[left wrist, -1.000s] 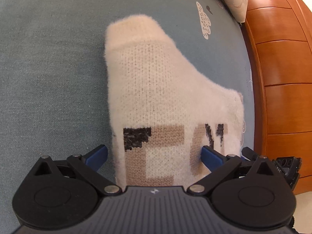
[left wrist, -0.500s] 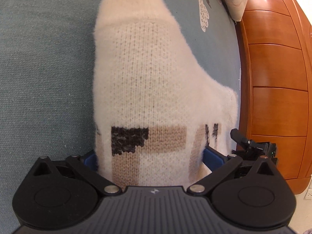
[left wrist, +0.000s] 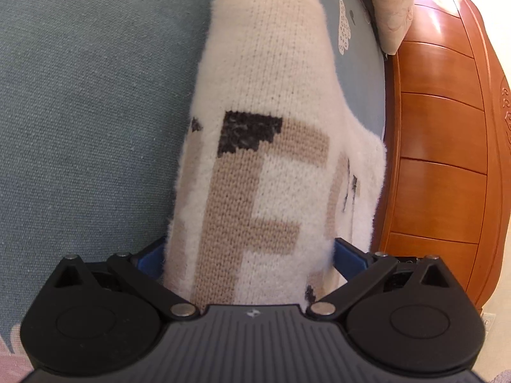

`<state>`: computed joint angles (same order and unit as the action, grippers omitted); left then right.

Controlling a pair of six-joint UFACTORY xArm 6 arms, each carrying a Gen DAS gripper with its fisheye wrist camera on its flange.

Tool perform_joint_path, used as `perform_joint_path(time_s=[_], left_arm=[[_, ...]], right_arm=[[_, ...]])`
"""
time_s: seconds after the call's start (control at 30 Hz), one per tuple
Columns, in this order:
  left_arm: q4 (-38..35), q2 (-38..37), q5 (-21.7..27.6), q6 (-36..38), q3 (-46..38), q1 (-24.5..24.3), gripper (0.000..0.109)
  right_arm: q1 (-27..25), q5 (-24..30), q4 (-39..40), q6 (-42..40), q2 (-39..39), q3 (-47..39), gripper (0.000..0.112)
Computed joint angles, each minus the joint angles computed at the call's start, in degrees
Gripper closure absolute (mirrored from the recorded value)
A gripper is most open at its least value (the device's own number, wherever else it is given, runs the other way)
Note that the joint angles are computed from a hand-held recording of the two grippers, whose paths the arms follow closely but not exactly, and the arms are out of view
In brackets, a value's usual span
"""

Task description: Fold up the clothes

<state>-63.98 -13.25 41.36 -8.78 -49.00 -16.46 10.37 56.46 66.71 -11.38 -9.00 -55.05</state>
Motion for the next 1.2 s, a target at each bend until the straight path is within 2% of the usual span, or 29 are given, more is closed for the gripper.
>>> perform_joint_path(time_s=[0.1, 0.2, 0.27, 0.33, 0.53, 0.63, 0.73, 0.8, 1.0, 1.2], left_arm=[[2.74, 3.78, 3.42, 0.24, -4.51, 1.13, 0.006], [7.86, 7.83, 5.81, 0.86, -9.89, 2.80, 0.007], [8.72, 9.22, 5.18, 0.02, -11.24, 2.42, 0.006], [6.64, 7.99, 3.50, 0.82, -9.45, 2.21, 0.007], [2.57, 3.15, 0.48, 3.10, -3.66, 1.36, 0.007], [3.35, 4.86, 2.07, 2.93, -5.35, 2.45, 0.006], [5.11, 6.84, 3.80, 1.56, -7.67, 3.17, 0.006], [4.68, 7.59, 3.29, 2.10, -8.38, 3.13, 0.006], [3.75, 6.74, 2.07, 5.66, -7.30, 3.62, 0.006], [2.82, 6.64, 2.87, 9.03, -7.29, 5.10, 0.006]], right_arm=[[1.13, -1.50, 1.16, 0.43, 1.75, -1.05, 0.009], [3.36, -2.53, -0.16, -0.43, 7.42, -7.21, 0.009], [4.28, -2.95, -0.98, -0.37, 10.79, -11.03, 0.009], [4.36, -2.95, 0.05, -0.29, 12.26, -12.32, 0.009], [4.92, -1.68, 5.04, -2.28, 9.45, -7.52, 0.009], [5.88, -2.35, 5.45, -2.95, 9.55, -7.22, 0.009], [6.69, -1.04, 1.24, -0.44, 13.32, -12.27, 0.009], [7.24, -0.01, -2.09, 0.27, 14.73, -14.77, 0.009], [8.45, -2.25, -5.07, 2.60, 14.10, -14.45, 0.020], [10.09, -2.36, -10.60, 7.01, 15.70, -17.52, 0.024]])
